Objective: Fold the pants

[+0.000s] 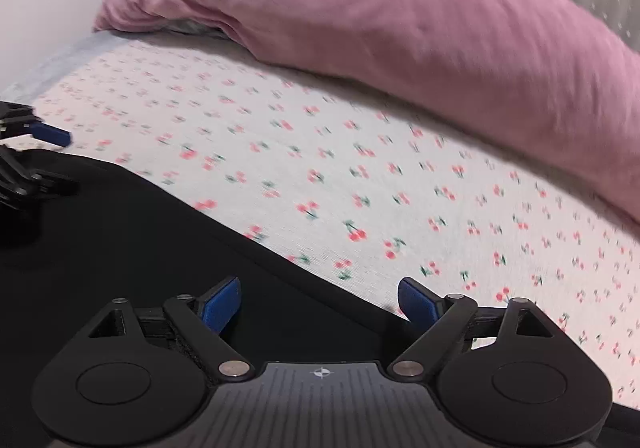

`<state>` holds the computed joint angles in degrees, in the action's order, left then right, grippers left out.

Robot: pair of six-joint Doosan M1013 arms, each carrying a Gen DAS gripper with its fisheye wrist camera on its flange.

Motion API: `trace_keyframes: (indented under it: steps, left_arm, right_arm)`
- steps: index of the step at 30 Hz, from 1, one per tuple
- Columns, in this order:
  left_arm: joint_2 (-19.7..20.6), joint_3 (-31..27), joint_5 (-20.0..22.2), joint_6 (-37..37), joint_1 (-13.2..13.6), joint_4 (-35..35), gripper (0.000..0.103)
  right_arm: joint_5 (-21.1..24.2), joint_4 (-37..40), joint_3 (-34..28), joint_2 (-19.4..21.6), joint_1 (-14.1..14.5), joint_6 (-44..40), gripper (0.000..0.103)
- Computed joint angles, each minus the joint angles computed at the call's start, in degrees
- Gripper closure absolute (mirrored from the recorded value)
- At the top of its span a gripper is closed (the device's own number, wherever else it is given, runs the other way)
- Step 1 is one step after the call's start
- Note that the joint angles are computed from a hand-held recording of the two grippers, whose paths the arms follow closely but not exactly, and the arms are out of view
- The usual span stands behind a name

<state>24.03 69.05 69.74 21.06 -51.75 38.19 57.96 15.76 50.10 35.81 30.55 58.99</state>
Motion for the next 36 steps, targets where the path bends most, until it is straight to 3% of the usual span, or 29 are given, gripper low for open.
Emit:
trace_keyframes:
  steps: [3,5,6,8,10,13,19,28,36]
  left_arm:
    - [-0.3,0.6,-1.0,-0.5,-0.1,0.4,0.019]
    - [-0.5,0.9,-1.6,-0.3,-0.2,0.8,0.03]
    - [-0.7,1.2,-2.4,-0.6,-0.2,0.9,0.037]
    - [-0.8,1.3,-3.9,-1.6,-0.4,1.0,0.066]
    - [-0.2,0.2,-3.0,-2.7,-0.8,1.5,0.079]
    - [1.0,-1.6,0.0,-5.8,-1.5,3.1,0.09]
    - [2.4,-5.2,7.0,-9.4,-4.8,10.3,0.092]
    - [3.3,-8.6,15.8,-12.8,-12.5,23.0,0.092]
    - [3.8,-8.6,20.2,-25.1,-18.8,23.6,0.092]
  right_arm:
    - [-0.7,3.5,1.7,-0.1,-0.9,-0.7,0.021]
    - [-1.9,6.8,3.7,-1.0,-1.6,-2.7,0.026]
    - [-2.1,8.0,4.2,-1.2,-1.8,-3.5,0.033]
    - [-2.0,9.6,4.9,-1.8,-2.0,-5.3,0.049]
    - [-1.7,9.9,5.3,-2.2,-2.0,-6.0,0.08]
    - [-2.4,6.5,5.3,-2.7,-1.1,-3.3,0.095]
    - [-9.8,-0.4,9.9,-6.8,1.0,0.5,0.097]
    - [-17.0,10.0,21.1,-17.3,-1.2,-8.7,0.097]
    - [-20.1,18.0,33.6,-26.3,-2.3,-18.9,0.097]
